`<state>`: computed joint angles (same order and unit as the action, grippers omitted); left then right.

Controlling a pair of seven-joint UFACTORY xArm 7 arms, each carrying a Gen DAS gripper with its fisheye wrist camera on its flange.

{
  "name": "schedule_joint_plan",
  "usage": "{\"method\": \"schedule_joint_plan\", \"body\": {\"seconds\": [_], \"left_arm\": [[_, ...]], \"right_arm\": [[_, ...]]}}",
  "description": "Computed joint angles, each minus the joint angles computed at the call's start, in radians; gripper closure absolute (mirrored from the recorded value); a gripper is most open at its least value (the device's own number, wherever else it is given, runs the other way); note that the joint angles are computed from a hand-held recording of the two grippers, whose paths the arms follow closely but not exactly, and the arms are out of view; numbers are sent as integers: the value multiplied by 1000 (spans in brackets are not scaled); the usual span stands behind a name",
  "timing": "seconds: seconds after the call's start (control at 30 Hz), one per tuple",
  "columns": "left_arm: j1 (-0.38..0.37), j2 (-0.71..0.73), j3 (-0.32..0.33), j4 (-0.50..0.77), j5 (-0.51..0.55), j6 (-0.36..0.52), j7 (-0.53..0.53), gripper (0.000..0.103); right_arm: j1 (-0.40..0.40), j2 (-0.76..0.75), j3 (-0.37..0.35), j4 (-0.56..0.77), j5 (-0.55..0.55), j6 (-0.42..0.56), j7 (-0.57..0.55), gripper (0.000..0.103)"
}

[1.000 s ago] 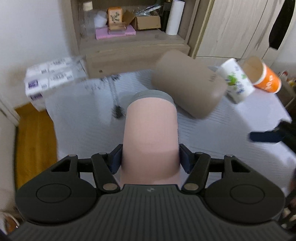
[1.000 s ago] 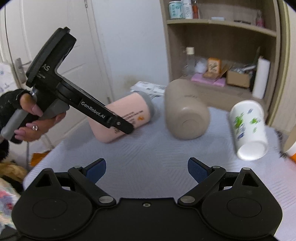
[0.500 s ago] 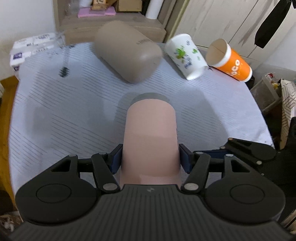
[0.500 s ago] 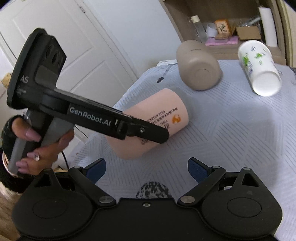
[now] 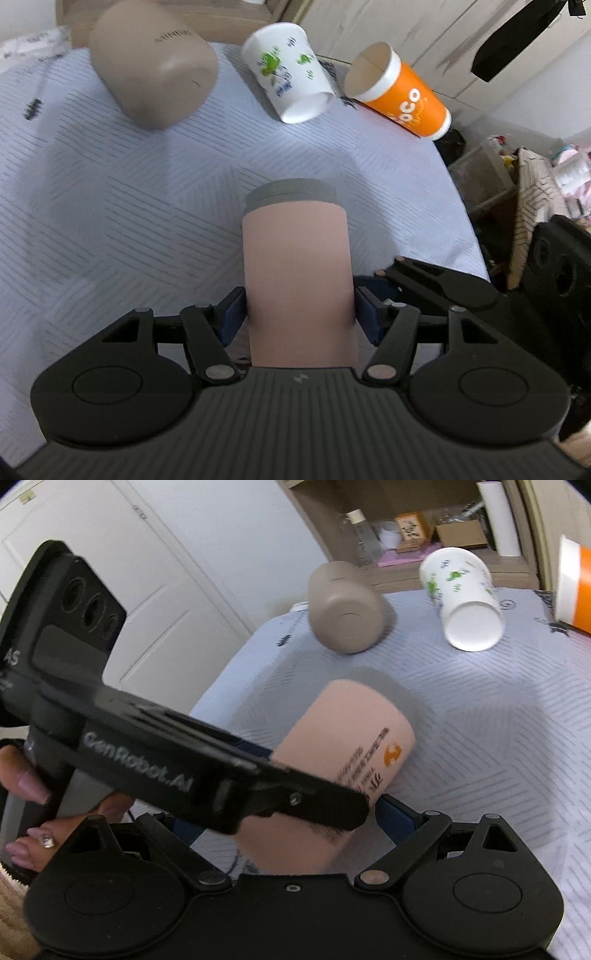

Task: Flip cup upright
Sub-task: 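Close the left gripper around the pink bottle's body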

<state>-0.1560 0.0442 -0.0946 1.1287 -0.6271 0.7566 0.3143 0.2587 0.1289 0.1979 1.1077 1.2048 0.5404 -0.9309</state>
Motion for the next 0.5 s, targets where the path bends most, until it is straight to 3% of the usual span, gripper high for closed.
{"method": "schedule_joint_plan", "body": {"seconds": [0.13, 0.23, 0.5], "left_arm": [[9, 15, 0, 20, -53, 26, 29, 40], [11, 22, -2, 26, -63, 19, 40, 40], [22, 39, -10, 21, -127, -20, 101, 40]], "right_arm": [[1, 19, -1, 22, -40, -21, 27, 6], [-6, 31, 1, 31, -76, -35, 37, 12], [-54, 25, -13, 41, -93, 61, 56, 18]]}}
